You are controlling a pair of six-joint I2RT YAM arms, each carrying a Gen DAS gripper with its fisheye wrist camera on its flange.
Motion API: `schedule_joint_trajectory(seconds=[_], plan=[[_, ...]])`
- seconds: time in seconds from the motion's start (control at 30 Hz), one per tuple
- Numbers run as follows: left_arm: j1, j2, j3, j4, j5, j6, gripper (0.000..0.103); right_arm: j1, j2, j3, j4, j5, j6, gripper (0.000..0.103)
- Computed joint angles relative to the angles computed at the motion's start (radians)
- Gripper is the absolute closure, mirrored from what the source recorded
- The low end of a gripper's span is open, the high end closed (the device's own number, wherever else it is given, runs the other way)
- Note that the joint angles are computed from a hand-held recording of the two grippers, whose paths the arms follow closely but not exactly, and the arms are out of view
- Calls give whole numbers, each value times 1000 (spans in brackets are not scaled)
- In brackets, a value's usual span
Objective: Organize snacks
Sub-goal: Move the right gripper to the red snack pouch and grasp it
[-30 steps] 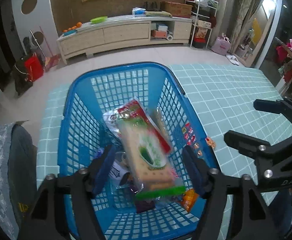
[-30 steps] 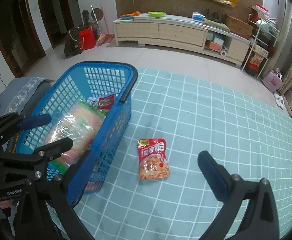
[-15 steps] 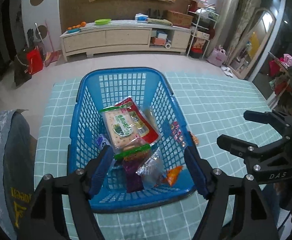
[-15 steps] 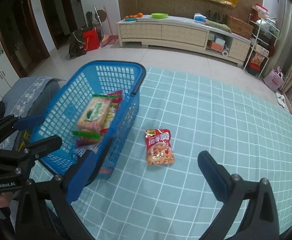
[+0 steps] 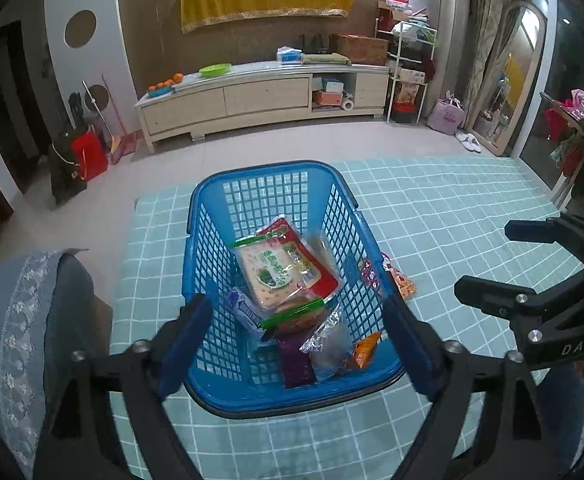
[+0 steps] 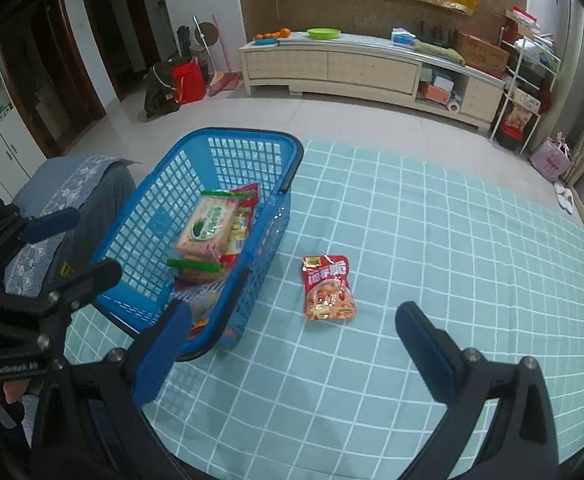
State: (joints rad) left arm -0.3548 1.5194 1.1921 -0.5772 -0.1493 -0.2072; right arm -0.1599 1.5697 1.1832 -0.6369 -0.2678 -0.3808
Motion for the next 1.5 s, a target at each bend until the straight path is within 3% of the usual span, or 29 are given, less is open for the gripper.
schedule_joint_trajectory(seconds=[0.07, 0.7, 1.17, 1.27, 1.5], plan=[[-3, 20, 16, -7, -14, -5, 0, 1, 6, 5, 0, 5, -5, 0], [37, 225, 135, -47, 23, -58, 0, -37, 221, 108, 33, 6, -61, 0], [67, 330, 189, -36, 35, -60, 0, 1, 477, 228, 69, 57, -108, 1], [83, 347, 202, -47, 77, -76, 0, 12, 536, 265, 67, 67, -111, 10], [76, 371, 227, -46, 51, -74, 0, 24, 631, 326, 53, 69, -134, 30]])
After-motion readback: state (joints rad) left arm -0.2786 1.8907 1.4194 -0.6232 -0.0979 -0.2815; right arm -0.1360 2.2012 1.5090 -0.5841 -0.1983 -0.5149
